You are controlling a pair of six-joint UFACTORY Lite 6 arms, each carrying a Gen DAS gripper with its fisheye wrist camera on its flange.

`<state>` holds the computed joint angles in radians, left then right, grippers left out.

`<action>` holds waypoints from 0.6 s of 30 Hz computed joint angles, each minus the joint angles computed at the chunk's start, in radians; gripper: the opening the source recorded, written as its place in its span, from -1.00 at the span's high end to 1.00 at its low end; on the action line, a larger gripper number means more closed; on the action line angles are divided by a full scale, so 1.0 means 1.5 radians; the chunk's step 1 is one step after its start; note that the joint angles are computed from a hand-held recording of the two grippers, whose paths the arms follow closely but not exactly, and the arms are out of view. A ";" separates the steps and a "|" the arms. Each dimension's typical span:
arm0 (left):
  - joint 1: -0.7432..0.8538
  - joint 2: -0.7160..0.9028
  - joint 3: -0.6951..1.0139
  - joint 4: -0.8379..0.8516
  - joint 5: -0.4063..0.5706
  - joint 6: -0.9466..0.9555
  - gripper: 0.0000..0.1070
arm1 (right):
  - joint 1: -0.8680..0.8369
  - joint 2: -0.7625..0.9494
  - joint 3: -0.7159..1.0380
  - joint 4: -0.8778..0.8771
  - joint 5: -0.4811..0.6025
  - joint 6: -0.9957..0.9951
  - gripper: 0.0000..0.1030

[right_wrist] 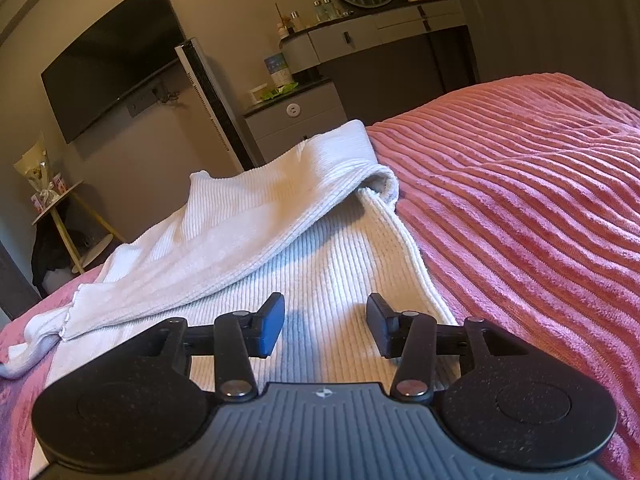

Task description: Fold small clothes

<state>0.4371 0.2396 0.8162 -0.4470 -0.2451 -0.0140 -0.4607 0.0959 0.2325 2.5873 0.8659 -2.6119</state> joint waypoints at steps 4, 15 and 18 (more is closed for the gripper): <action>-0.138 -0.156 -0.069 -0.131 -0.062 0.199 0.84 | -0.001 -0.004 -0.003 -0.003 0.000 0.005 0.09; -0.643 -0.017 0.029 -0.433 -0.180 0.545 0.62 | -0.026 -0.010 -0.005 -0.046 0.006 0.040 0.09; -0.680 0.017 0.023 -0.470 -0.175 0.556 0.44 | -0.039 -0.003 -0.001 -0.066 0.013 0.050 0.09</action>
<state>-0.5830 0.2647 0.8500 -1.1519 -0.5069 0.8207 -0.5195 0.0910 0.2305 2.4888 0.8847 -2.5366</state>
